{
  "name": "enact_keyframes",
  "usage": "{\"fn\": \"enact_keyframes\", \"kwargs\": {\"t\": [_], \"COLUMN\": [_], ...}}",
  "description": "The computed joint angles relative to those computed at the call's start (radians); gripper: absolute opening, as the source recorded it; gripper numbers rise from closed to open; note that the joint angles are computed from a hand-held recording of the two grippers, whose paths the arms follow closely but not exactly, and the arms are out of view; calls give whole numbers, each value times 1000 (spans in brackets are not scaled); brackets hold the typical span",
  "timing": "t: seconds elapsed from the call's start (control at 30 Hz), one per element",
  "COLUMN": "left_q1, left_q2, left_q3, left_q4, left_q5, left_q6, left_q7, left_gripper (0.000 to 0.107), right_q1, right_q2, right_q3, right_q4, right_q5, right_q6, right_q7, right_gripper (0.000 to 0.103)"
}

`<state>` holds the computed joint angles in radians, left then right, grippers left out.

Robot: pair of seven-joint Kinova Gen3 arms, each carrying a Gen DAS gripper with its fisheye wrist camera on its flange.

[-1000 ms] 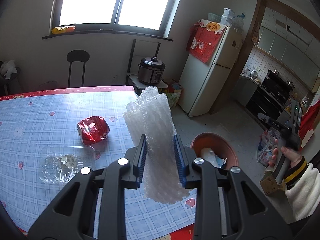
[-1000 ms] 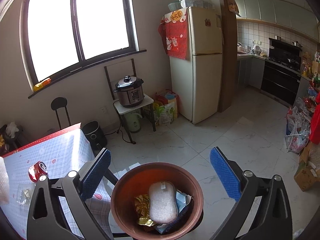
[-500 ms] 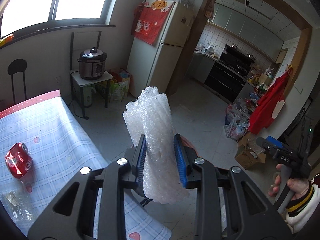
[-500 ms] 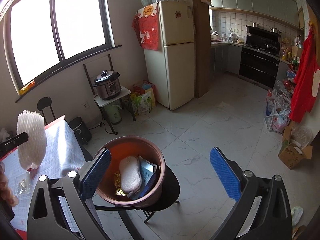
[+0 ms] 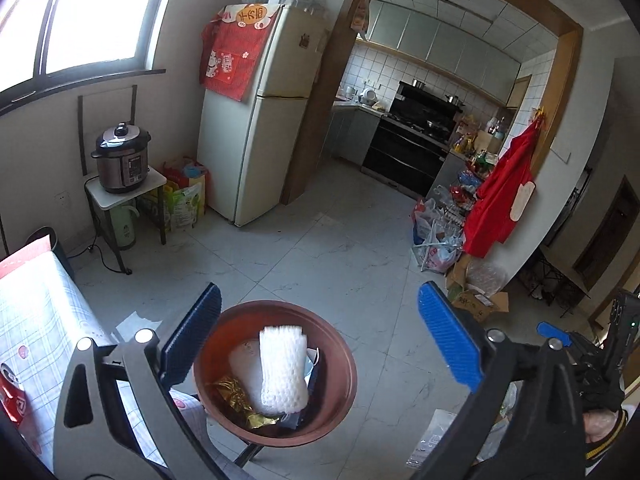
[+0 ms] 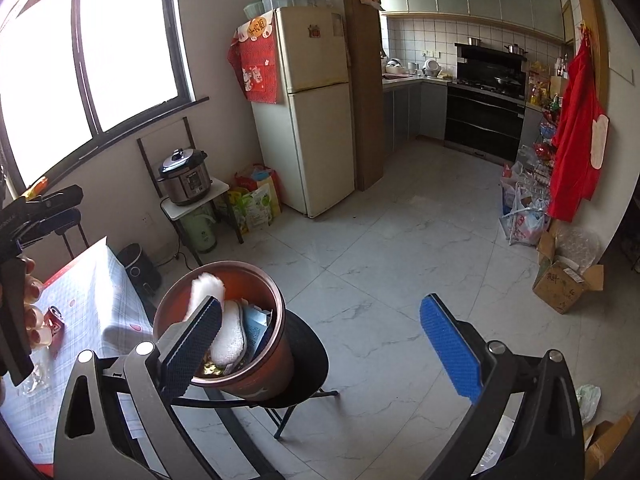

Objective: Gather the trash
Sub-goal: 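Carry the white foam net over the bin and open the left tool, then move both tools back over the table toward the red can and clear tray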

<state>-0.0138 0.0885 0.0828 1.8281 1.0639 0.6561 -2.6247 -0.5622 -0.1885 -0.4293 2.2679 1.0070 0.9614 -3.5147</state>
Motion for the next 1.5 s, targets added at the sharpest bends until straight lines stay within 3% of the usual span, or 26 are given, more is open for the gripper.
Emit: {"fn": "enact_keyframes", "kwargs": {"t": [0.17,0.37,0.6,0.73,0.87,1.0,1.23,1.3,1.43,1.5], "left_q1": [-30,-125,-292,-405,-530,-640,-776,-806,-834,-854], "left_q2": [-87,-165,-227,-254,-261,-202,-77,-29,45,99], "left_q3": [-57,-186,-360,-491,-584,-651,-643,-621,-554,-521], "left_q4": [64,132,142,142,140,120,108,96,88,64], "left_q5": [-68,-140,-252,-248,-289,-299,-263,-261,-275,-271], "left_q6": [-29,16,110,204,256,317,369,394,376,398], "left_q7": [32,69,126,86,62,22,-50,-79,-79,-76], "left_gripper": [97,97,97,97,97,97,92,81,68,56], "right_q1": [0,-16,-81,-129,-176,-225,-289,-310,-358,-375], "right_q2": [15,84,209,293,382,459,571,594,641,661], "right_q3": [9,32,85,125,157,178,194,205,235,253], "right_q4": [-9,-48,-151,-235,-344,-452,-626,-668,-746,-780], "right_q5": [24,103,197,220,185,140,-8,-41,-105,-139], "right_q6": [-72,-182,-297,-361,-411,-436,-405,-384,-320,-290], "right_q7": [5,-16,-2,26,117,220,419,459,522,550], "right_gripper": [98,98,98,98,98,98,98,98,98,98]}}
